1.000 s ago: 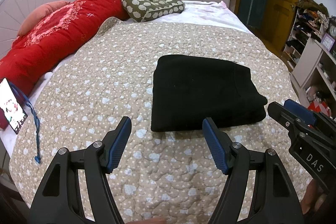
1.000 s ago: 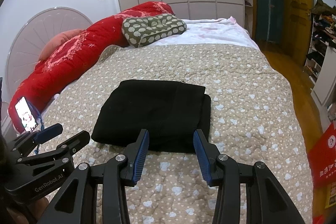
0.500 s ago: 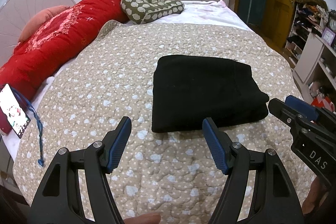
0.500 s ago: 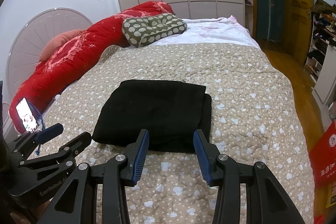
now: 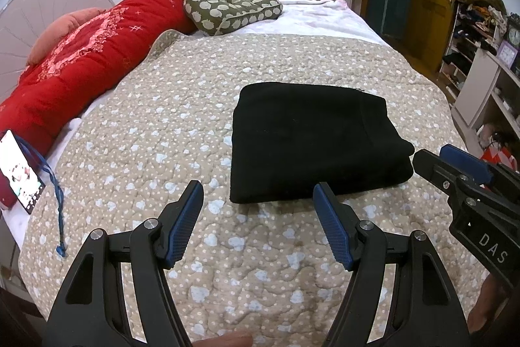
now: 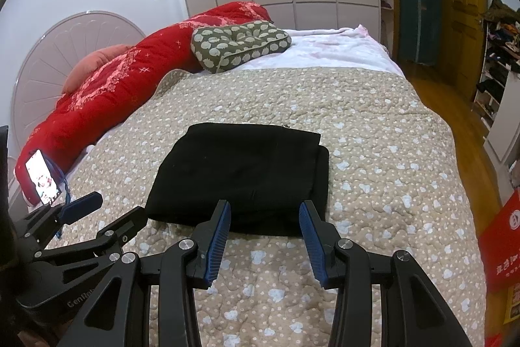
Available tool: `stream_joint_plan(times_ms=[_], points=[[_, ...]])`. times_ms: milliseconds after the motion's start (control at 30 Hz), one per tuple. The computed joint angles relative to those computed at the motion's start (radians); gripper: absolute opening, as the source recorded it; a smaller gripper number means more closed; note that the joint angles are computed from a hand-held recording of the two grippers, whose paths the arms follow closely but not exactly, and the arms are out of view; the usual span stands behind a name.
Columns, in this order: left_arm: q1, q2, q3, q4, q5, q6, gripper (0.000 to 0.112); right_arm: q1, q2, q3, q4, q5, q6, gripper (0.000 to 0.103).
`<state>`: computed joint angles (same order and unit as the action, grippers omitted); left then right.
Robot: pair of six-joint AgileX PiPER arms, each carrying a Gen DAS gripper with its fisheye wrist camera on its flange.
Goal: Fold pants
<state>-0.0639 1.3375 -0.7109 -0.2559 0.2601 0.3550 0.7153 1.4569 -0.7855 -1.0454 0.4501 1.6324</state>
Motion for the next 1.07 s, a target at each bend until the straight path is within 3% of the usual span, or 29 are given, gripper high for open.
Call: stream_joint_plan(times_ms=[800,967,1067], points=[[0.006,0.028,0.002,-0.045,-0.002,0.056,0.071,-0.021,0.019,0.004,0.03,-0.033,-0.029,0.042],[0.033,0.041,0.0,-0.259,0.022,0.279,0.071,-0.035,0.011,0.021,0.016,-0.044,-0.01,0.042],[0.032,0.041,0.003,-0.278,0.015,0.306,0.071,-0.055,0.003,0.043,0.0,-0.053,0.002,0.042]])
